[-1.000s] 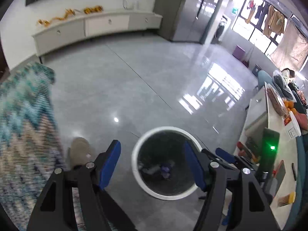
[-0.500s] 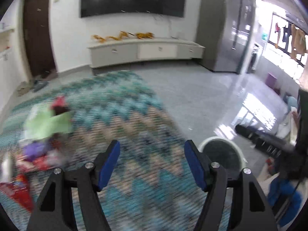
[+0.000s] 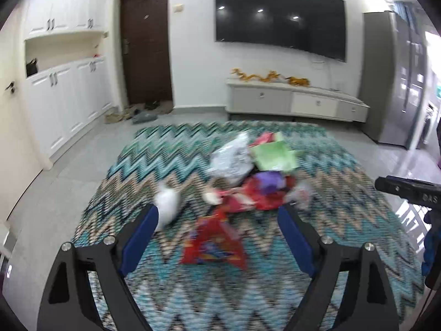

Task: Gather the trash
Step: 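Return both tools to the trash pile on the rug, then grasp the red chip bag with left tool while right tool grasps red wrapper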

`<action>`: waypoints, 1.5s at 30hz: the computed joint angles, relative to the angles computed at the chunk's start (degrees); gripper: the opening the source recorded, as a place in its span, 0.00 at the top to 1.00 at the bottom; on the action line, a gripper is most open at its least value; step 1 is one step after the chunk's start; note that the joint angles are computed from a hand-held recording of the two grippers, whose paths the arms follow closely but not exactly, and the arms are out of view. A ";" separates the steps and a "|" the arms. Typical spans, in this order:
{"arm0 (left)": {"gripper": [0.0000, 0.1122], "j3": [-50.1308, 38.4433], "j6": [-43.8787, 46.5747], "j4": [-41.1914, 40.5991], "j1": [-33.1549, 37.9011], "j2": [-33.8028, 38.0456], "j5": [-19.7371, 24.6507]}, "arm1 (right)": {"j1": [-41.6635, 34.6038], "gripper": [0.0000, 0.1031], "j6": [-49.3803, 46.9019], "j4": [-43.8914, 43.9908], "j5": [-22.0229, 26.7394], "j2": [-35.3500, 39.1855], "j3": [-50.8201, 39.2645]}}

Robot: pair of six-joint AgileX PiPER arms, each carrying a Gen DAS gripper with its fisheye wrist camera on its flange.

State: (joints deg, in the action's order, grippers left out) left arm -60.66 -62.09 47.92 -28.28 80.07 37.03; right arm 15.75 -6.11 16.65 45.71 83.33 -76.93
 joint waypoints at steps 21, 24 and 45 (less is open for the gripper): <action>0.36 0.99 19.85 -25.63 11.92 8.59 -11.71 | 11.75 0.73 -2.85 3.05 3.50 23.24 -18.50; 0.45 1.84 21.67 -27.94 12.29 7.91 -12.60 | 11.13 0.82 -5.85 5.93 2.55 22.09 -15.79; 0.73 6.98 17.00 -25.62 8.22 -0.66 -11.43 | 4.89 0.84 -23.22 25.78 2.44 3.28 3.83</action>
State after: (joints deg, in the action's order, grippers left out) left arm -53.68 -45.10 22.30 -20.05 79.40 25.60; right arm 20.64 -29.33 42.42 48.15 86.61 -73.11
